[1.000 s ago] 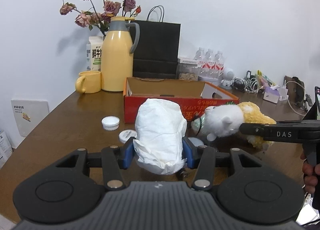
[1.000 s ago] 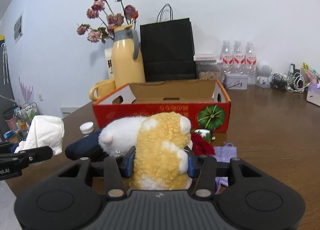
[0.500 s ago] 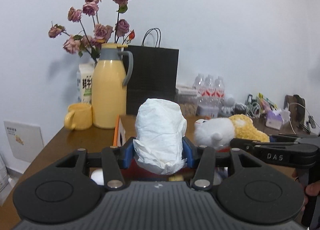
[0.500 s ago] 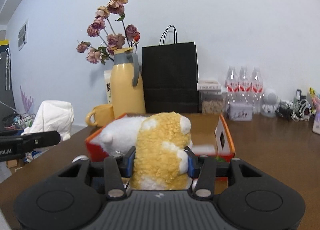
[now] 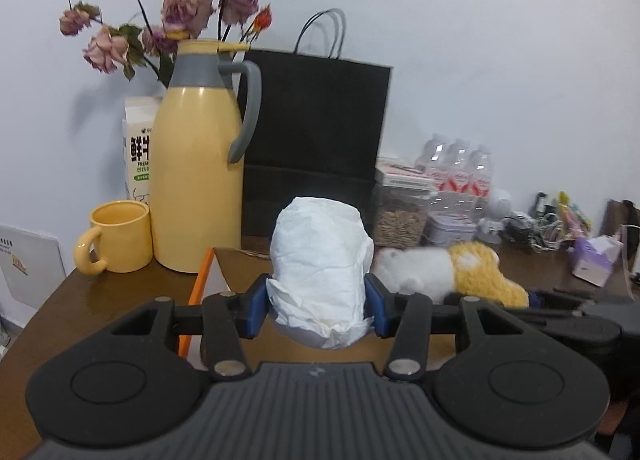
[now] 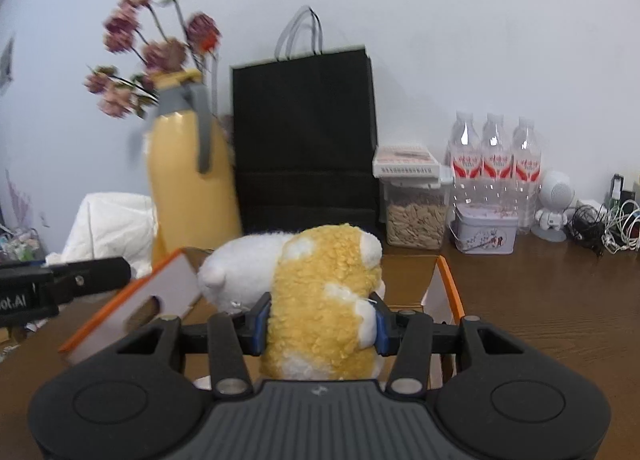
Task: Organize objects
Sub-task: 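Lower the tissue and plush toy into the cardboard box and open both grippers, then withdraw both grippers from the box toward the remaining items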
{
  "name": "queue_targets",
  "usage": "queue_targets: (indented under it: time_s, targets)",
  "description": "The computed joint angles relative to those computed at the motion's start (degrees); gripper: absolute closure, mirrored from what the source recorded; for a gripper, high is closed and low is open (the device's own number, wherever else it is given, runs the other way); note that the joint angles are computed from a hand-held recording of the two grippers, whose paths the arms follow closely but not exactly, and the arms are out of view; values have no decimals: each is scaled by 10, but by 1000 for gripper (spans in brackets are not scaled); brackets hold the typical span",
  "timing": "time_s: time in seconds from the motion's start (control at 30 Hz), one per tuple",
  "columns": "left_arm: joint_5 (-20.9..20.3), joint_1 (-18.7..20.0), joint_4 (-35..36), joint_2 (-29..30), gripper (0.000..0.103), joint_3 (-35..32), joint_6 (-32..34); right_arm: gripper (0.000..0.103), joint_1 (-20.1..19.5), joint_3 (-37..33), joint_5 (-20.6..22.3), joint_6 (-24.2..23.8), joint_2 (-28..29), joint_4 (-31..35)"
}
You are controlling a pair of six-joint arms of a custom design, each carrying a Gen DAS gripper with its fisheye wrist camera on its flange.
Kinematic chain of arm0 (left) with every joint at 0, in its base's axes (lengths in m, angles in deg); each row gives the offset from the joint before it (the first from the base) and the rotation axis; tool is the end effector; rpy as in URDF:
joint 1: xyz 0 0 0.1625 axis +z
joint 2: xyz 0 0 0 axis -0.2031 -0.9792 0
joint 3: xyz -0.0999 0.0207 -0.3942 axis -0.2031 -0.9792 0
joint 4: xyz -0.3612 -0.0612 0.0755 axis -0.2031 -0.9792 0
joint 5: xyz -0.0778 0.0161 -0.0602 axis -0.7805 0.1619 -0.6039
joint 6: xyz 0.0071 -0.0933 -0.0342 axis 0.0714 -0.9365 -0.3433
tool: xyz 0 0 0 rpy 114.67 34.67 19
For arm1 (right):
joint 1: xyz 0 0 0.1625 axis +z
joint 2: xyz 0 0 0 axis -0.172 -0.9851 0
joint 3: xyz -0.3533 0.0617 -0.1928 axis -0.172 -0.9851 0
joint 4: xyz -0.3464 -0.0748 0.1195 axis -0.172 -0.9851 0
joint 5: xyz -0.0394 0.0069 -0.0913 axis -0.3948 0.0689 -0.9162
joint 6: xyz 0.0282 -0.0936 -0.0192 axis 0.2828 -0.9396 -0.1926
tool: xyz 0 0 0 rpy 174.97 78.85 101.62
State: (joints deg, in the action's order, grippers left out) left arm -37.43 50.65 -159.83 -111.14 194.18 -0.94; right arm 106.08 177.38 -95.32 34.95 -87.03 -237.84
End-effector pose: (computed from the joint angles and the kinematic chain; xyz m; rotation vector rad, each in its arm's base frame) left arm -0.3393 -0.5038 0.0655 1.2119 2.4346 -1.1389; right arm 0.1228 -0.4147 0.2673 0.1668 -1.9278 1.4251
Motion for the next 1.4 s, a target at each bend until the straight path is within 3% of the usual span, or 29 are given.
queue_targets:
  time_s: [0.13, 0.37, 0.47, 0.53, 0.6, 0.67, 0.7, 0.73, 1.2, 1.4]
  targets:
    - [14, 9, 42, 36, 53, -54, -8, 57, -29, -28, -7, 25, -5, 59]
    - [16, 11, 47, 43, 52, -47, -2, 57, -57, -20, 3, 41, -9, 74]
    - [11, 13, 50, 46, 46, -48, 0, 56, -57, -20, 2, 39, -9, 73]
    - [8, 14, 40, 48, 23, -45, 5, 50, -56, -19, -1, 38, -10, 73]
    - [6, 13, 19, 51, 14, -41, 15, 45, -55, -17, -3, 39, -9, 67]
    - [-5, 14, -11, 52, 0, -34, 21, 23, -53, -16, -7, 34, -7, 59]
    - [-6, 14, -28, 54, 0, -32, 23, 7, -52, -15, -7, 30, -5, 52]
    - [-4, 13, -38, 55, 0, -30, 24, 0, -49, -16, -13, 25, -3, 48]
    - [-6, 9, -73, 44, 0, -14, 20, 0, -39, 4, 19, 4, -8, 1]
    - [-16, -6, -111, 15, 0, 22, 27, 0, -13, 25, 19, -18, -17, -35]
